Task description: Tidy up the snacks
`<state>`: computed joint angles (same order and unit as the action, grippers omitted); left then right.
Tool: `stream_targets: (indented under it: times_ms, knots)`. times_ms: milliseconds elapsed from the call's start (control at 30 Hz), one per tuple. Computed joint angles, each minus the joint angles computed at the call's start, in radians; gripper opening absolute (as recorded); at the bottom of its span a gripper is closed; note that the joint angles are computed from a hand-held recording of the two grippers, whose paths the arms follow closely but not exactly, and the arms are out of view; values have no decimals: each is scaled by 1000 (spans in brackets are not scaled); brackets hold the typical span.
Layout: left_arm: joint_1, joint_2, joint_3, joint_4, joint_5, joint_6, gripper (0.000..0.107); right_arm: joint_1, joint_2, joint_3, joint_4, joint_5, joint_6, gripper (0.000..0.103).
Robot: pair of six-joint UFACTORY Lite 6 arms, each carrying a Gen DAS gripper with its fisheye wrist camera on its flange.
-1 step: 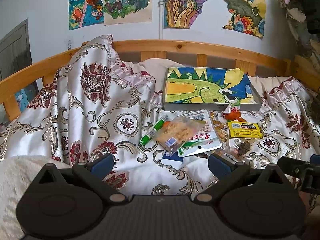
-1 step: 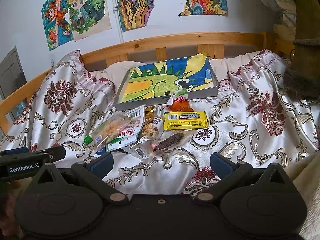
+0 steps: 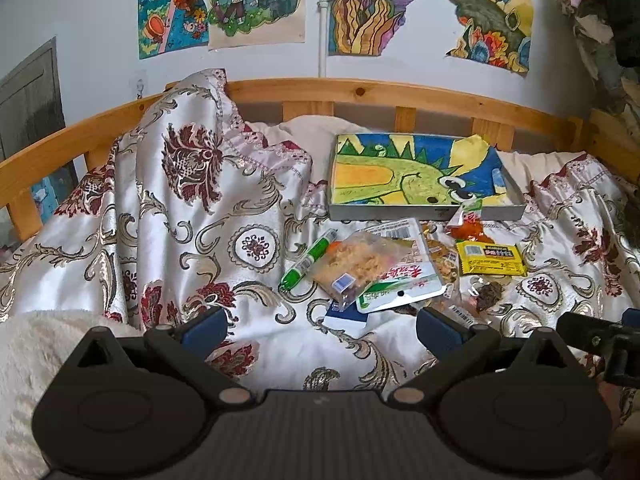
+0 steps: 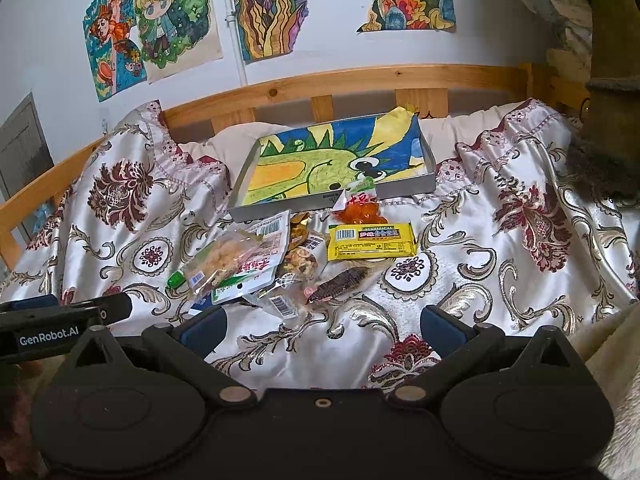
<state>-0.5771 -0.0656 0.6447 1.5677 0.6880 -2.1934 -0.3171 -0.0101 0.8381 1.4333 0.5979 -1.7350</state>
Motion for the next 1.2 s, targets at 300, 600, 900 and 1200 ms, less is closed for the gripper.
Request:
stream_targets:
  times_ms: [300,600,900,1200]
  knots:
    - [32,5,35,-66,-42,100,103,-10,0,21,-4,25,20,102]
    - [148,90,165,-165,-195,316,103,-65,59,103,331,210,-251,102]
    - [254,193,310,-154,-269,413,103,-18,248,372,373,232,-393,102]
    - [344,384,554,-372,-291,692,103,56,468,665,188,107,-223,102]
